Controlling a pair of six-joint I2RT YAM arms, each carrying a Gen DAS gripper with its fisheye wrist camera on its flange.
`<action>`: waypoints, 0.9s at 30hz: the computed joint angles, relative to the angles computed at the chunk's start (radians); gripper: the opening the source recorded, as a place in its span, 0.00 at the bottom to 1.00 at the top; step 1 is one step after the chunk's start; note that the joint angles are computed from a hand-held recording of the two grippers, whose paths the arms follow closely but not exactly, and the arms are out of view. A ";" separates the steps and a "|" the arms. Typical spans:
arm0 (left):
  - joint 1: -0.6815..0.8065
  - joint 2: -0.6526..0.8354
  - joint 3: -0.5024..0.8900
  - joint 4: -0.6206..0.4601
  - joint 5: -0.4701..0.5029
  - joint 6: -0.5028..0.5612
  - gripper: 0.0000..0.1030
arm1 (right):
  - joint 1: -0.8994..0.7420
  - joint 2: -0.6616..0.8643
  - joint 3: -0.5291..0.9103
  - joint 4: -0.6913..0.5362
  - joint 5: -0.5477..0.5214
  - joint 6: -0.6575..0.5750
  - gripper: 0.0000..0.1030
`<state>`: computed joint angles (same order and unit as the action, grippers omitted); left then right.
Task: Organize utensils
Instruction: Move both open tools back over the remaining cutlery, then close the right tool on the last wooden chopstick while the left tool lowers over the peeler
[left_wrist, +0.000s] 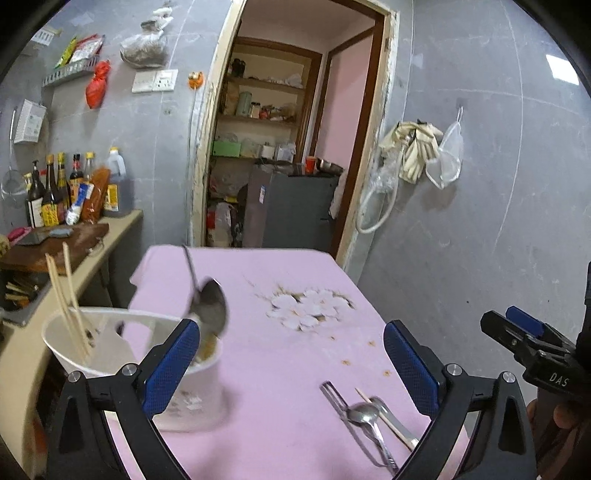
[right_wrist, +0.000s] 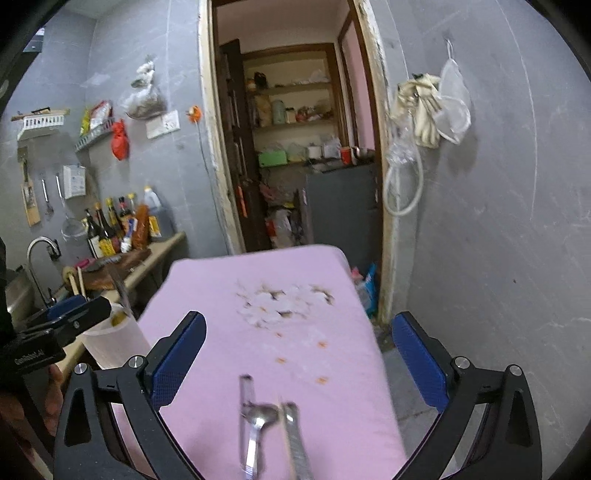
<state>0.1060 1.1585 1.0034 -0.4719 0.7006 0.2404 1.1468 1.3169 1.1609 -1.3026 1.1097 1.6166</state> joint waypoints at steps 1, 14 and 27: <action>-0.024 -0.011 -0.022 0.012 -0.024 -0.014 0.97 | -0.006 -0.030 -0.045 0.024 -0.013 -0.012 0.96; -0.219 0.101 -0.136 0.078 -0.246 -0.135 0.97 | -0.155 -0.207 -0.441 0.438 -0.245 -0.293 0.96; -0.285 0.241 -0.116 0.072 -0.319 -0.145 0.96 | -0.282 -0.051 -0.522 0.753 -0.455 -0.530 0.96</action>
